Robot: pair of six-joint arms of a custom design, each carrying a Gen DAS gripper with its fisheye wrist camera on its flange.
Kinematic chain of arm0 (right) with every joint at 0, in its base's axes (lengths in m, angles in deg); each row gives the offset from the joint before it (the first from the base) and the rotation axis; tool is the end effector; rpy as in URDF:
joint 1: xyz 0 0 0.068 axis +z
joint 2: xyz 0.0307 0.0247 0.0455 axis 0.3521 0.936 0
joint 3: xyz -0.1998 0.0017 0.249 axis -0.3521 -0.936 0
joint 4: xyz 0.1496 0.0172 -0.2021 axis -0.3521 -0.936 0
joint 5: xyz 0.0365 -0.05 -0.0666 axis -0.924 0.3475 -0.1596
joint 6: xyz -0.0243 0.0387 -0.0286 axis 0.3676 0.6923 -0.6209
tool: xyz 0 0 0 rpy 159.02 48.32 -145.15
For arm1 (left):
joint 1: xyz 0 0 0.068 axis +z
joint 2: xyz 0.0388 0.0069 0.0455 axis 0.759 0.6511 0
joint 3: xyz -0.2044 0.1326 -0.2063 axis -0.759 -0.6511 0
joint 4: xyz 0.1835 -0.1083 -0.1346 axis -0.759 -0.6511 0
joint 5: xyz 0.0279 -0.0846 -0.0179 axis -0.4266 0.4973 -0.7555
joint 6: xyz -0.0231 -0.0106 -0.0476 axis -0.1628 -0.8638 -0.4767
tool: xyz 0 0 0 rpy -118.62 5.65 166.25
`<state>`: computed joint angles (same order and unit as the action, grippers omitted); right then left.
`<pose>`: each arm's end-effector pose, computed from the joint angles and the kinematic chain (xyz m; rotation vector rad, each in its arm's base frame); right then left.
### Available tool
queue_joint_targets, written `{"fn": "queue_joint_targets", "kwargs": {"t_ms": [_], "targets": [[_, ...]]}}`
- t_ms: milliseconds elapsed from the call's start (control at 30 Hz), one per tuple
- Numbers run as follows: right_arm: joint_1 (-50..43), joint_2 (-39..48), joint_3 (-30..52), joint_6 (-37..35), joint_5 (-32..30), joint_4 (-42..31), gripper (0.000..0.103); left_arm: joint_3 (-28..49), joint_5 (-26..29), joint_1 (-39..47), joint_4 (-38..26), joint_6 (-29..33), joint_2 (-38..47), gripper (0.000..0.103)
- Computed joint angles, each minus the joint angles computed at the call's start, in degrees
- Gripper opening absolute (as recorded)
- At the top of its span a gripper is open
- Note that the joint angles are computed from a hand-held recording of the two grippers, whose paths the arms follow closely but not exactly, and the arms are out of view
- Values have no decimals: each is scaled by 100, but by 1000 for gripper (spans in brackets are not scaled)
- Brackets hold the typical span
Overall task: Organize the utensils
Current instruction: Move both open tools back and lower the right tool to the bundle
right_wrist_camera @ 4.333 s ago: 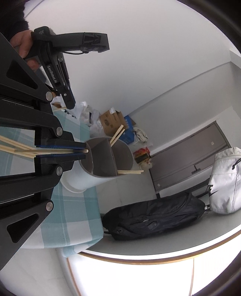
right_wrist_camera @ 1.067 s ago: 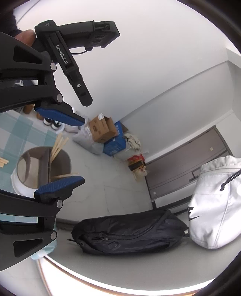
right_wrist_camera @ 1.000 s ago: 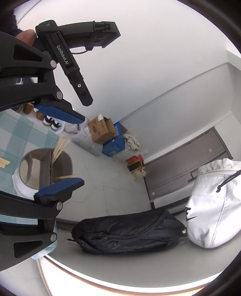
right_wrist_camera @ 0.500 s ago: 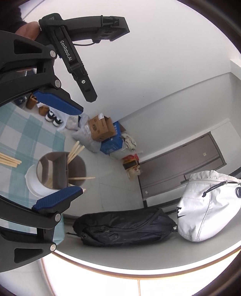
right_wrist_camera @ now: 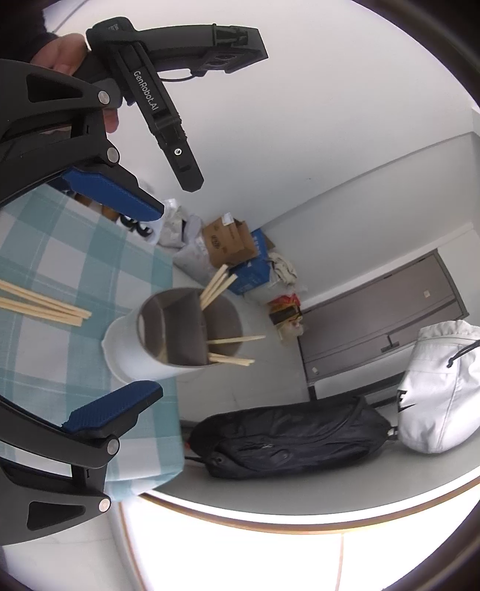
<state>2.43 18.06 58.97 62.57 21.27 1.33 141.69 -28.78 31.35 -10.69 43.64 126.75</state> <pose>0.2283 -0.0564 0.2780 0.1062 2.1703 0.4207 0.2930 -0.1048 0.2813 0.3153 2.2188 -0.5413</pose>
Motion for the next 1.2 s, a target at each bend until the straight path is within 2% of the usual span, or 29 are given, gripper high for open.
{"fn": "queue_joint_targets", "kwargs": {"t_ms": [200, 433, 567, 700, 1000, 1067, 1200], "targets": [[161, 193, -390, -205, 235, 230, 91, -480, -127, -12, 467, -26, 126, 79], [471, 681, -639, -397, 629, 532, 91, -613, -224, 47, 606, 38, 446, 79], [647, 998, -697, -427, 816, 716, 95, -719, -118, 222, 742, 69, 698, 79], [853, 1454, -741, -425, 1155, 880, 95, -536, -86, 316, 437, 170, 1231, 79], [1086, 2668, -333, -357, 1432, 801, 93, -250, 101, 505, 226, 269, 1606, 79], [1140, 2886, -221, -379, 1522, 751, 90, -234, 105, 517, 213, 316, 1625, 79], [1261, 3306, 13, -444, 1721, 563, 67, -176, 166, 612, 146, 442, 1688, 79]]}}
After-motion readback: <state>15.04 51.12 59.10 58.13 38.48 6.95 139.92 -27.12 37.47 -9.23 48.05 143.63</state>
